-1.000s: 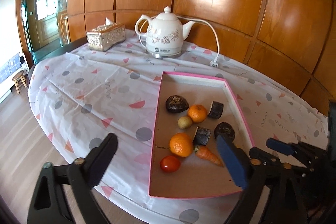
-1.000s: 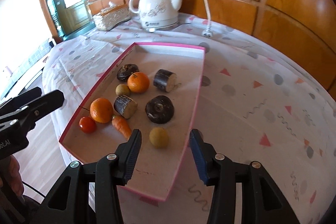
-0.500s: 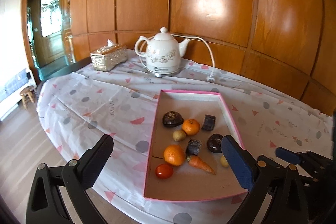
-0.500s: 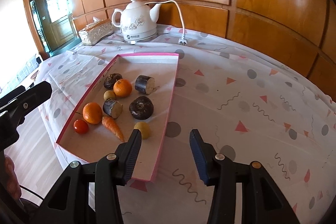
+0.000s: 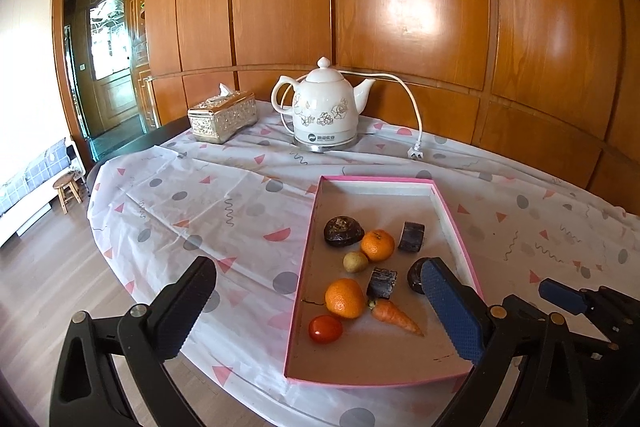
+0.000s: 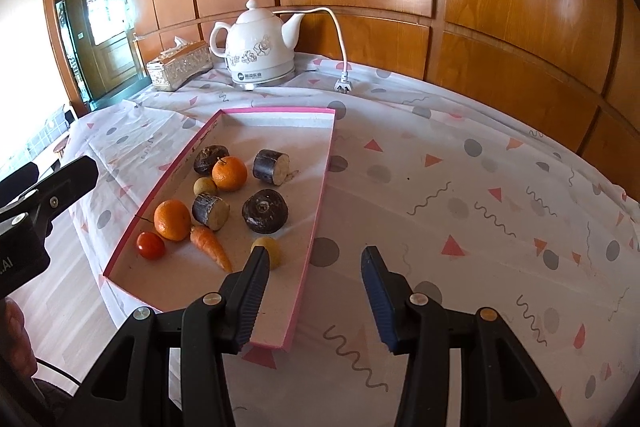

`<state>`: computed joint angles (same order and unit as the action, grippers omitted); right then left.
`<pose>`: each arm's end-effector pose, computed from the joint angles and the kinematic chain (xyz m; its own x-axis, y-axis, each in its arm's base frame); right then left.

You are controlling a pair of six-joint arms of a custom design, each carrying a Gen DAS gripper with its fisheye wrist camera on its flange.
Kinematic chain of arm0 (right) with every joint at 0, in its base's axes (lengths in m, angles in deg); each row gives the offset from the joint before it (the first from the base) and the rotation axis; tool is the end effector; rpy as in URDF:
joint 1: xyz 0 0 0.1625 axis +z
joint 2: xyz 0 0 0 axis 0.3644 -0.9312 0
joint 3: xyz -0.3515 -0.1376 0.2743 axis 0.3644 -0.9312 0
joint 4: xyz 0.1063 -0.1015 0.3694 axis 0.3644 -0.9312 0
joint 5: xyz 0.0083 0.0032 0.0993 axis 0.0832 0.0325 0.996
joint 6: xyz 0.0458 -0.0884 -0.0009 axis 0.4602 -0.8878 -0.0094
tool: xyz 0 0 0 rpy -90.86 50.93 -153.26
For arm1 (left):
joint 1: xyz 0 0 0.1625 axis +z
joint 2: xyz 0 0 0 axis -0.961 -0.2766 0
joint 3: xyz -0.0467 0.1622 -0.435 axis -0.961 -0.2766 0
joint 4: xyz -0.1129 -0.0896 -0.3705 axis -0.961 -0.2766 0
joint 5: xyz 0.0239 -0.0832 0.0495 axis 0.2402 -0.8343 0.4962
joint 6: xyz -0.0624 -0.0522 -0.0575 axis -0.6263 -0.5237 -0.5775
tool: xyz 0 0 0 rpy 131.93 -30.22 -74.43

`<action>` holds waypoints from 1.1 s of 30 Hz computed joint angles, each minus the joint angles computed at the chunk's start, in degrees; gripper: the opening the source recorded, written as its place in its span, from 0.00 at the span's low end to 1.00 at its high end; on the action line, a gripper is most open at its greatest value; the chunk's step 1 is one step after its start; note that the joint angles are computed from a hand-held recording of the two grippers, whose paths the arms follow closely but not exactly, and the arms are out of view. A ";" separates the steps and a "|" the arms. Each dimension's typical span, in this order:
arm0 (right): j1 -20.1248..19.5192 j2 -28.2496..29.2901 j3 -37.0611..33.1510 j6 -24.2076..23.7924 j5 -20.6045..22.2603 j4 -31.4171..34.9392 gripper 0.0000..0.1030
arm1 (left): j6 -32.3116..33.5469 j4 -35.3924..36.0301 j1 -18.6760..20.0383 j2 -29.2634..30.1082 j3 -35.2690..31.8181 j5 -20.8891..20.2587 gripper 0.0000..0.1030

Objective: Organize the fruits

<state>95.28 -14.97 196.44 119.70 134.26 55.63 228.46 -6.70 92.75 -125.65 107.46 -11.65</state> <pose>0.1884 -0.2488 0.0426 -0.7549 0.0844 0.6504 -0.4106 0.7125 -0.5690 -0.1327 -0.2772 0.1429 -0.6872 0.1657 -0.7073 0.6526 0.5687 -0.5007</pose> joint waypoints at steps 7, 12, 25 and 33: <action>0.16 0.31 -0.17 0.12 0.23 -0.23 0.47 | 0.25 -0.24 0.14 -0.47 0.04 0.58 1.00; 0.52 0.69 -0.59 0.21 0.48 0.01 0.47 | 1.02 -0.79 -0.03 -0.93 0.27 1.01 1.00; 1.10 1.27 -1.18 0.38 1.08 0.26 0.47 | 0.57 -0.50 0.22 -1.23 0.33 1.15 1.00; 1.25 1.32 -1.26 0.29 1.23 0.31 0.47 | 1.11 -0.66 0.81 -1.24 0.24 1.03 1.00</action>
<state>96.53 -13.65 195.18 119.99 135.49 55.93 229.56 -7.36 93.56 -126.90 107.70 -10.63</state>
